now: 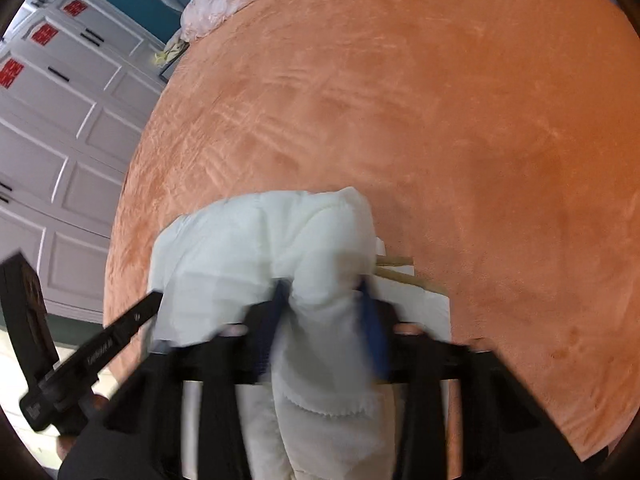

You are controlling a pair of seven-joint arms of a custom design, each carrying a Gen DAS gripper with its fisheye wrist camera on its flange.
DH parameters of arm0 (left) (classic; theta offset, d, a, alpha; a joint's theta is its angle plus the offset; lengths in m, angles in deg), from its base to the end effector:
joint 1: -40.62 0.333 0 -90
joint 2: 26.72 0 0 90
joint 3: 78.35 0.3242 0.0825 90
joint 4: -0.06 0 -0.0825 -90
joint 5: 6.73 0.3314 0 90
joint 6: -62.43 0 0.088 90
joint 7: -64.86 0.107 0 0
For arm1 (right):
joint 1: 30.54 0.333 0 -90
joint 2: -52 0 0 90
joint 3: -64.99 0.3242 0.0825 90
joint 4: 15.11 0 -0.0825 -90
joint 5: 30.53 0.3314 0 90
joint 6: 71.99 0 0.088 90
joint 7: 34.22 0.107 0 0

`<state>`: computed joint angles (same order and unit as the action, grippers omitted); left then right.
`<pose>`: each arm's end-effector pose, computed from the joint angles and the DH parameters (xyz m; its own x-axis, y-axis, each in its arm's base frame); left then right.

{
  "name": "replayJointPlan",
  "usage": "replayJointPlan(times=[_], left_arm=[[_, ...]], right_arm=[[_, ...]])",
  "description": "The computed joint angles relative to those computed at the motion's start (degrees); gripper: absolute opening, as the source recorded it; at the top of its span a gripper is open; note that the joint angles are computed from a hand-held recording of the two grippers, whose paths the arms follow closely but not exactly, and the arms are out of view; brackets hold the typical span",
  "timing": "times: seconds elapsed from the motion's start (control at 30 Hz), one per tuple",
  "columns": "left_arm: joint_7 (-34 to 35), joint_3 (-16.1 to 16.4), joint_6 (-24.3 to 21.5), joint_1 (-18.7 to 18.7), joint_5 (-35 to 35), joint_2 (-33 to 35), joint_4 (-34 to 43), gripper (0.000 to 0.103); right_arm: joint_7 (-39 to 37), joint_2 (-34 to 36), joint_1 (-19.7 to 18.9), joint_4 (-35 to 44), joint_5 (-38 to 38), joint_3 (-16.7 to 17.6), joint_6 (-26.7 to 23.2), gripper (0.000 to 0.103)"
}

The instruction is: Fold large clothes

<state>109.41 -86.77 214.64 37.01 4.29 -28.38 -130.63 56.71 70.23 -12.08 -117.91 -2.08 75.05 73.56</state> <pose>0.4929 -0.1110 0.4505 0.3823 -0.9094 0.1637 -0.8284 -0.4158 -0.3753 0.5615 0.2848 0.4553 0.1714 -0.8703 -0.4618 -0.9523 -0.0262 -0.3042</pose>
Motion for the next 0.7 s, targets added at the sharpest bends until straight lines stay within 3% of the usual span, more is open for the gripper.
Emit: replayJointPlan(times=[0.13, 0.27, 0.47, 0.7], left_arm=[[0.51, -0.1, 2.19, -0.33, 0.98, 1.7, 0.55, 0.001], [-3.11, 0.01, 4.2, -1.48, 6.28, 4.38, 1.0, 0.001], [-16.65, 1.76, 1.83, -4.95, 25.66, 8.08, 3.52, 0.0], [-22.54, 2.99, 2.12, -6.01, 32.43, 10.06, 4.03, 0.0]], right_arm=[[4.32, -5.49, 2.37, -8.51, -5.51, -2.26, 8.73, 0.012], [7.94, -3.98, 2.03, -10.98, -8.16, -2.46, 9.86, 0.013], [9.58, -1.94, 2.64, -11.96, -13.24, -2.78, 12.59, 0.02], [10.53, -0.66, 2.15, -12.72, -15.5, -1.84, 15.96, 0.021]])
